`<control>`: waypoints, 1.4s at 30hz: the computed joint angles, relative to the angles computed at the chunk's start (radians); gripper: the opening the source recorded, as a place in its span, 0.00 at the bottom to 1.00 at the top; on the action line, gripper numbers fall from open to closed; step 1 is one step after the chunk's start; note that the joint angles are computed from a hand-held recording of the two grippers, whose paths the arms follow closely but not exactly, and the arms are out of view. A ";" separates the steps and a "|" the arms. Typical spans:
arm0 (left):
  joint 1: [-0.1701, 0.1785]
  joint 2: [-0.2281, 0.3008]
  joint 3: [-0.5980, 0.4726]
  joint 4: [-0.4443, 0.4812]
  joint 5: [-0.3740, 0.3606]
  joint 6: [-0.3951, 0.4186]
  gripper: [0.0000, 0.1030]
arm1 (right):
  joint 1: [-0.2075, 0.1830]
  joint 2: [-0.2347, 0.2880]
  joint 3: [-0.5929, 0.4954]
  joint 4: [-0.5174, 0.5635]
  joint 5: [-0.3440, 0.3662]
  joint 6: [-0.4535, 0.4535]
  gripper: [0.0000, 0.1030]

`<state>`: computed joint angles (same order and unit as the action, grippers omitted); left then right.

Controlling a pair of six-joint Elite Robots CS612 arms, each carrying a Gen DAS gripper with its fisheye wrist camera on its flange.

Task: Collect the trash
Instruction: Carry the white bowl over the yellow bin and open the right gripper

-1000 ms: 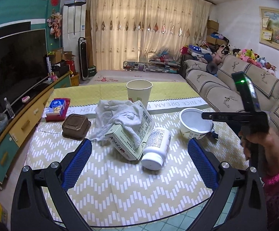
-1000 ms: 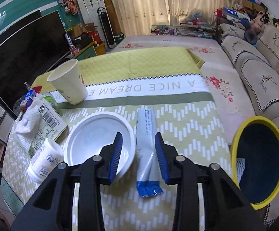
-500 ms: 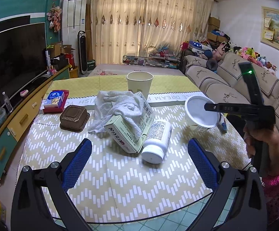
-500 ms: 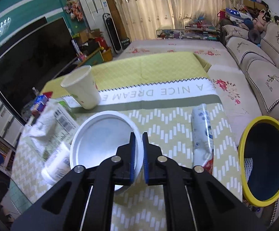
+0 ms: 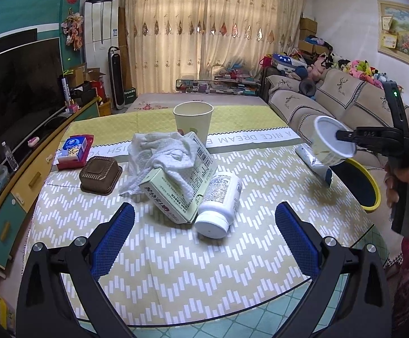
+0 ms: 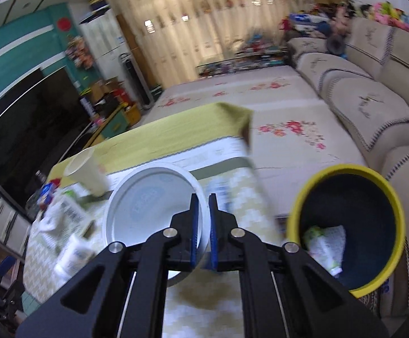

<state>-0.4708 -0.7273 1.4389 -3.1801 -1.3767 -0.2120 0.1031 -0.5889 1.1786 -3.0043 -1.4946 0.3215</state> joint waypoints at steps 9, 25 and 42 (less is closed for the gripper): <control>-0.011 0.013 -0.024 0.037 -0.004 0.025 0.95 | -0.061 -0.003 0.056 0.024 -0.135 0.120 0.07; -0.029 0.033 -0.067 0.081 0.001 0.062 0.95 | -0.110 0.021 0.089 0.079 -0.184 0.225 0.24; -0.021 0.039 -0.071 0.074 0.027 0.061 0.95 | -0.094 0.015 0.086 0.065 -0.165 0.199 0.32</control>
<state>-0.4920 -0.6879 1.3676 -3.1066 -1.3493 -0.1511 0.0087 -0.5735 1.2646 -2.9396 -1.6595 0.5208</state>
